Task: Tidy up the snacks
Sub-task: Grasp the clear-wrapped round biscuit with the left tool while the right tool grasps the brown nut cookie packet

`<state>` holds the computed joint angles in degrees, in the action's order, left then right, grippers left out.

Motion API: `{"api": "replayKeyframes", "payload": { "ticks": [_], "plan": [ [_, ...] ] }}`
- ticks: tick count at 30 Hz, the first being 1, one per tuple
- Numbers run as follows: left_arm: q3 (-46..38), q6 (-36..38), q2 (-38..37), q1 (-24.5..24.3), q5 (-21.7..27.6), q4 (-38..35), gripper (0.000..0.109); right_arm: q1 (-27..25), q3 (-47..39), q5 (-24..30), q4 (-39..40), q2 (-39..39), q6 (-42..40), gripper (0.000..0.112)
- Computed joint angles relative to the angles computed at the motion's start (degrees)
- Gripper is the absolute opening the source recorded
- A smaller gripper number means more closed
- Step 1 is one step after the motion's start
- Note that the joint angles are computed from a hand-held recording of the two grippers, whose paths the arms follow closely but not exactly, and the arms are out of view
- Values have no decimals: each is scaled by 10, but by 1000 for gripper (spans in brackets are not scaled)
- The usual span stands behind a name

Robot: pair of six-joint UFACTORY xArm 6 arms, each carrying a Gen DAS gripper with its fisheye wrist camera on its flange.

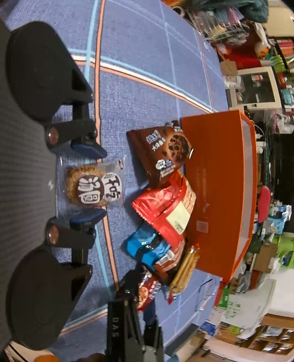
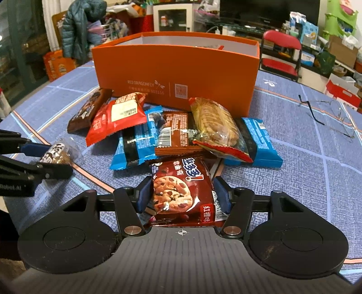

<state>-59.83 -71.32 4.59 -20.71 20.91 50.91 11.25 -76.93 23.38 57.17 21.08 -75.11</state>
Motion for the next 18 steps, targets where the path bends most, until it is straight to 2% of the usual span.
{"api": "replayKeyframes", "payload": {
  "ticks": [6, 7, 8, 10, 18],
  "plan": [
    [4, -27, 0, 1, -17, 32, 50, 1, -4, -1, -18, 2, 20, 44],
    [3, -22, 1, 0, -17, 31, 45, 1, -4, 0, -23, 2, 26, 43],
    [0, -19, 2, -3, -9, 35, 35, 1, -3, -1, -28, 1, 30, 40],
    [-3, -13, 3, -6, 1, 37, 32, 2, -2, 0, -38, 0, 40, 38],
    [-6, -12, 6, -5, -6, 30, 32, 8, 7, -16, -18, -4, 26, 42]
  ]
}}
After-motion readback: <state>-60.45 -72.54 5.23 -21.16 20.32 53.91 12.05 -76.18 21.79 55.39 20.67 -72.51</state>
